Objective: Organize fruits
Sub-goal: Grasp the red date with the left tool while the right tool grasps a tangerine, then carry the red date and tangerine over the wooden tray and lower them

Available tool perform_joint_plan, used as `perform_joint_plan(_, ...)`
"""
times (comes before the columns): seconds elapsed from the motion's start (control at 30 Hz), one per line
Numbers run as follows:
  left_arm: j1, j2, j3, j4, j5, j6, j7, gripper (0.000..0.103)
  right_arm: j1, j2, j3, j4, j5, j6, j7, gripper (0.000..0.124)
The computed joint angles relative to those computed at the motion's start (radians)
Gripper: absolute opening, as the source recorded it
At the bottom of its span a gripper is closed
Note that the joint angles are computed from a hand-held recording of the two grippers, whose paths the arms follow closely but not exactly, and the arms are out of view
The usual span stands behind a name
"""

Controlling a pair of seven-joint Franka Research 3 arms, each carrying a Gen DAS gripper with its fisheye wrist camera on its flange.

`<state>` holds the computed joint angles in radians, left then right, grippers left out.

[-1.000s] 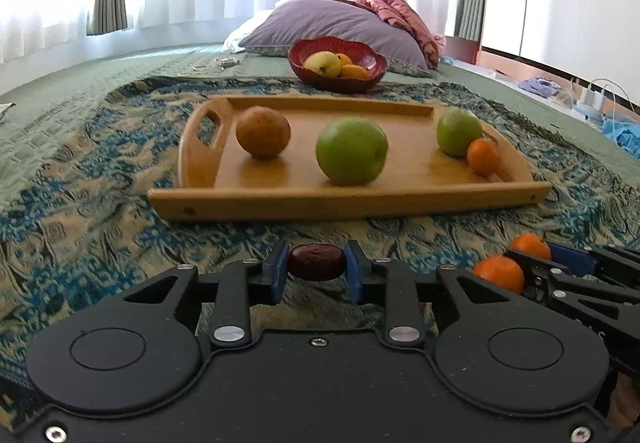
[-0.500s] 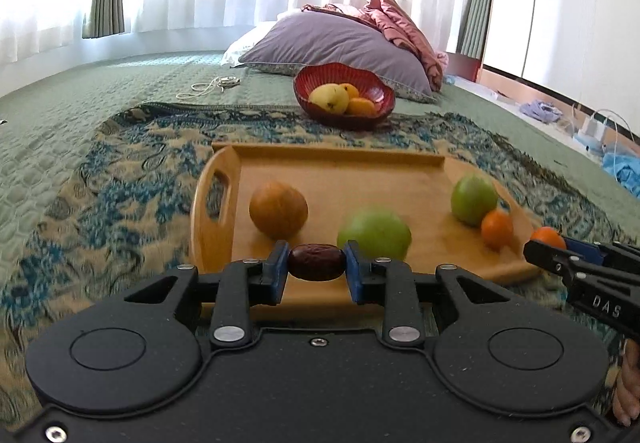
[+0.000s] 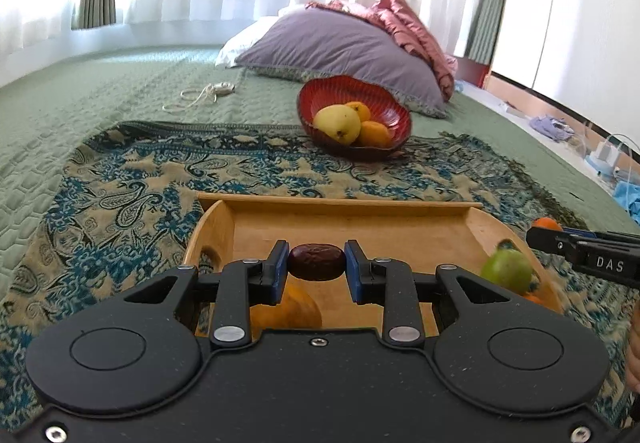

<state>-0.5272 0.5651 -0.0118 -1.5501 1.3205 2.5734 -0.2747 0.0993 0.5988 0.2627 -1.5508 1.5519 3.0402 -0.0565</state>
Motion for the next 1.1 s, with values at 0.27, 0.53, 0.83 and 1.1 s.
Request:
perform_joint_plan(0.27, 0.081, 0.135, -0.021, 0.169, -0.264, 0.037, 0.275, 0.028, 0.168, 0.175, -0.247, 0.216, -0.611, -0.181, 0.734, 0.038)
perform_joint_plan(0.53, 0.095, 0.236, -0.008, 0.297, -0.497, -0.004, 0.473, 0.028, 0.22, 0.328, -0.341, 0.425, -0.891, -0.282, 1.009, 0.038)
perform_joint_plan(0.83, 0.067, 0.23, 0.043, 0.269, -0.56, -0.006, 0.494, 0.028, 0.192, 0.355, -0.292, 0.449, -1.038, -0.281, 1.079, 0.038)
perform_joint_plan(1.1, 0.064, 0.233, 0.045, 0.267, -0.569, -0.013, 0.51, 0.028, 0.151, 0.369, -0.23, 0.459, -1.139, -0.276, 1.138, 0.038)
